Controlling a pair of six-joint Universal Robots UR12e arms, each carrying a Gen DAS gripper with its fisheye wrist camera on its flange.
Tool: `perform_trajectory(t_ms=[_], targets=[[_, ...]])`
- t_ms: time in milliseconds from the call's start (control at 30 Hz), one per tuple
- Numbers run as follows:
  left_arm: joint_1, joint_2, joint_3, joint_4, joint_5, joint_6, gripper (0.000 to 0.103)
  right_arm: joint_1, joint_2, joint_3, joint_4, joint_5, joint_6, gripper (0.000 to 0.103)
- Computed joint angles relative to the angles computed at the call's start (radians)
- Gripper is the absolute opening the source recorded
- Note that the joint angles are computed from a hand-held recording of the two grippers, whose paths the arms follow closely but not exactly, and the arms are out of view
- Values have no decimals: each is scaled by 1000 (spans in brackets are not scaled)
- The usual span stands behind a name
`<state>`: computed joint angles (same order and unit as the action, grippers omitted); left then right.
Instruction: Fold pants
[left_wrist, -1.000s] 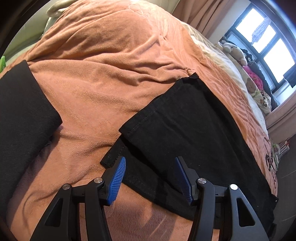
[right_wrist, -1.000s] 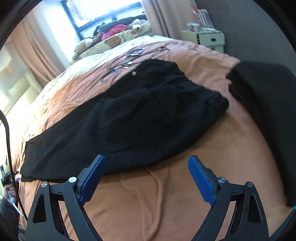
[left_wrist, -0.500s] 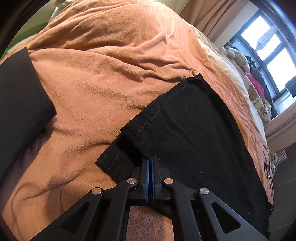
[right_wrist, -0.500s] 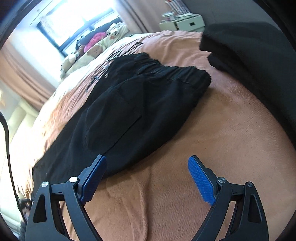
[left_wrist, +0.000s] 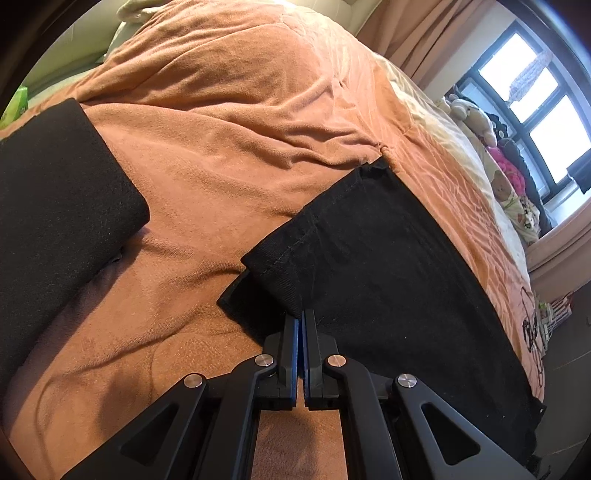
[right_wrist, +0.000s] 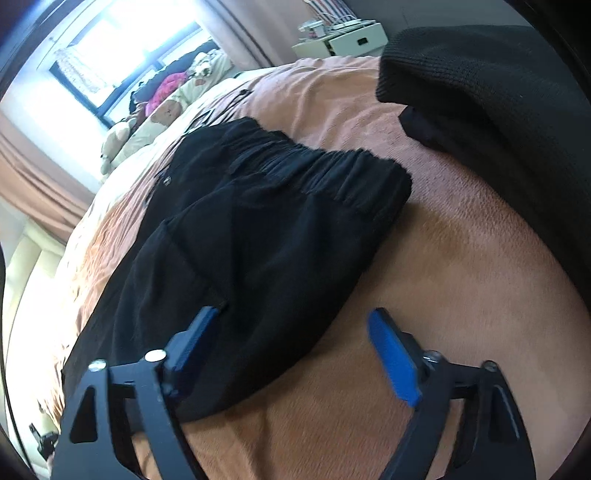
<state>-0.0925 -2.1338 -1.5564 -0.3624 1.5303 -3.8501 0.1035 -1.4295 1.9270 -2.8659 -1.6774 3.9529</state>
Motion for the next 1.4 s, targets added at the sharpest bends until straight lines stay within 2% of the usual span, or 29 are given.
perform_trajectory(t_ms=[67,133,267,333,400,467,567,767,1067,1200,1400], targets=[[0,-2,4,-28,5,-5,1,-7,-1,-5,12,0,0,45],[-1,-4,6,-52,7,-15,1,-13,-6,-8,28,2,7,34],[-1,-3,-1,-55,4,-18,3,-11,-14,-10,42,4,-14,32],[0,1,-1,-82,5,-22,5,-16,-20,0,28,37,-31,32],[4,5,-9,-87,-23,-25,6,-21,-22,9,11,69,-33,37],[7,6,-16,-79,-45,-31,18,-27,-21,23,-30,98,-29,53],[10,6,-30,-45,-72,-60,34,-31,-16,34,-62,120,-23,65],[9,-10,-28,5,-69,-95,42,-33,1,34,-102,136,-10,76],[13,-40,-11,88,-40,-146,44,-32,28,23,-132,124,-5,77],[8,-35,-18,135,-33,-127,44,-28,26,16,-128,117,-23,77],[-1,-27,-8,160,-23,-89,44,-33,19,40,-194,136,-14,77]])
